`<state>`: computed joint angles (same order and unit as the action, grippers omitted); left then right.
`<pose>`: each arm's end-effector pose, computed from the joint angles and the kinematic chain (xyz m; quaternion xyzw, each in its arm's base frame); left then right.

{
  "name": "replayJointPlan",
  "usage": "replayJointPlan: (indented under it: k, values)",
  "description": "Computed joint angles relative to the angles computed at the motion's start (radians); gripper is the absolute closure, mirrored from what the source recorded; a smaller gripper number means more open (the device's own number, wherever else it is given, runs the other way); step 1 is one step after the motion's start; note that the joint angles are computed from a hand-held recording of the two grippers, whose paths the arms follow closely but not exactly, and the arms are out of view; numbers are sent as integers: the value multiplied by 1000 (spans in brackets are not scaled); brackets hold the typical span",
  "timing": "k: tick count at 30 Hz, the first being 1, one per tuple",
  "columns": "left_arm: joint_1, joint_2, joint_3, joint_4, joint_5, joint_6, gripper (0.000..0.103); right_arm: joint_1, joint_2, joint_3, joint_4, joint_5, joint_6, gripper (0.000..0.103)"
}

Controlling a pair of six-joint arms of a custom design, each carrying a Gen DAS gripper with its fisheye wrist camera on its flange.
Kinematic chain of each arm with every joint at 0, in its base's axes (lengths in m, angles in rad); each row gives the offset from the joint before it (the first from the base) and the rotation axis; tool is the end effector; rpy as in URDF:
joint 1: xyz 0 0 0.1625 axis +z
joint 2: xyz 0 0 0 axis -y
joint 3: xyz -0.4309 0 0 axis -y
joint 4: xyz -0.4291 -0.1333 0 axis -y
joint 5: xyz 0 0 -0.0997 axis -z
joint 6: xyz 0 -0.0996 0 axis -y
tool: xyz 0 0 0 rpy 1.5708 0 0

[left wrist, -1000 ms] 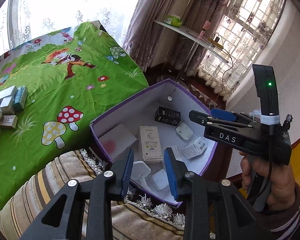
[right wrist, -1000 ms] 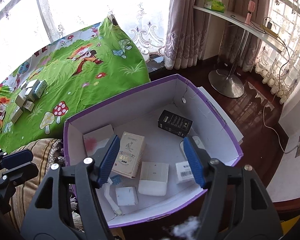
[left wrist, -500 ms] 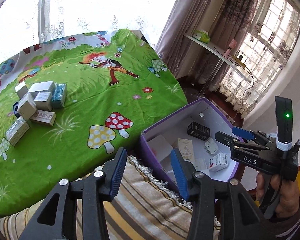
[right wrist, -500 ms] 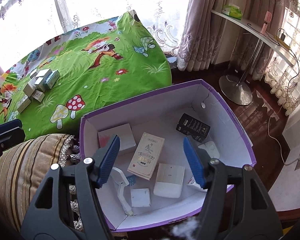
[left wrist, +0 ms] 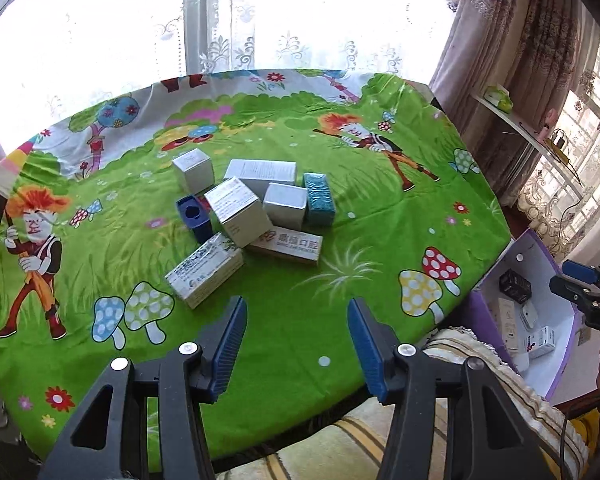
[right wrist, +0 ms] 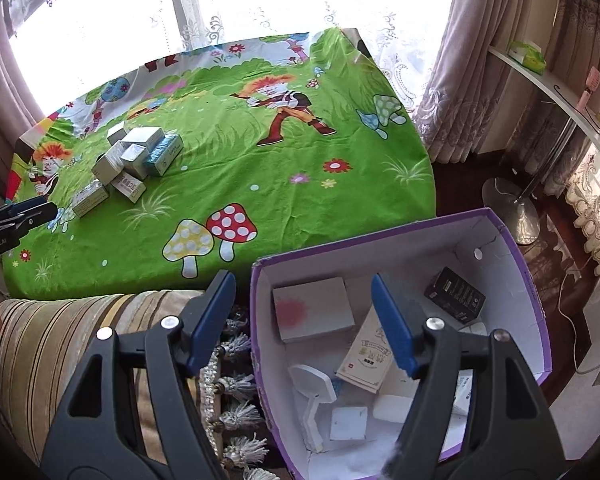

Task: Organize rigid objects
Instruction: 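Move both tools back over the bedspread, then grasp the long white medicine box with left tool while right tool grasps a white medicine box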

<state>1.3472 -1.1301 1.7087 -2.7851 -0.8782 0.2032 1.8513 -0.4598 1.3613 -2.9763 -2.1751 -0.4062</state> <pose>0.0437 -0.6958 0.3151 0.0856 0.8957 -0.2972 0.3194 0.2894 -0.7276 -0.0064 0.2414 -0.8956 0.2195 0.3026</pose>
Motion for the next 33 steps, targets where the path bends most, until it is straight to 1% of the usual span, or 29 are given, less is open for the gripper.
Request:
replayJointPlan:
  k: [3, 5, 6, 9, 14, 17, 20, 23, 25, 27, 29, 30, 31, 32, 33]
  values:
    - [43, 25, -61, 53, 3, 14, 49, 19, 38, -55, 40, 14, -22, 28]
    - [64, 51, -104, 87, 24, 32, 49, 30, 65, -95, 70, 25, -32, 27]
    - [73, 65, -121, 89, 37, 37, 49, 35, 79, -116, 84, 30, -37, 27]
    - [96, 96, -164, 96, 40, 70, 49, 50, 123, -182, 125, 35, -52, 26]
    - [108, 158, -223, 80, 83, 190, 49, 72, 199, -297, 209, 41, -71, 25]
    - [113, 184, -236, 15, 100, 253, 46, 84, 244, -365, 251, 41, -91, 25]
    - [122, 198, -256, 11, 109, 257, 46, 95, 291, -438, 298, 38, -100, 24]
    - [137, 183, -256, 26, 62, 230, 45, 107, 333, -505, 337, 41, -110, 24]
    - [144, 185, -267, 47, 55, 221, 38, 113, 366, -556, 362, 41, -115, 23]
    - [153, 191, -279, 67, 39, 220, 38, 118, 406, -622, 403, 44, -107, 23]
    - [162, 193, -287, 81, 17, 198, 40, 122, 448, -690, 440, 50, -104, 22]
    - [167, 189, -289, 95, -8, 186, 48, 125, 471, -727, 460, 52, -103, 22]
    - [167, 185, -279, 76, -14, 199, 52, 127, 495, -767, 483, 55, -104, 22]
    - [167, 180, -276, 88, -26, 199, 60, 129, 521, -811, 508, 58, -105, 22]
    - [169, 170, -270, 103, -47, 190, 64, 132, 550, -860, 531, 57, -104, 22]
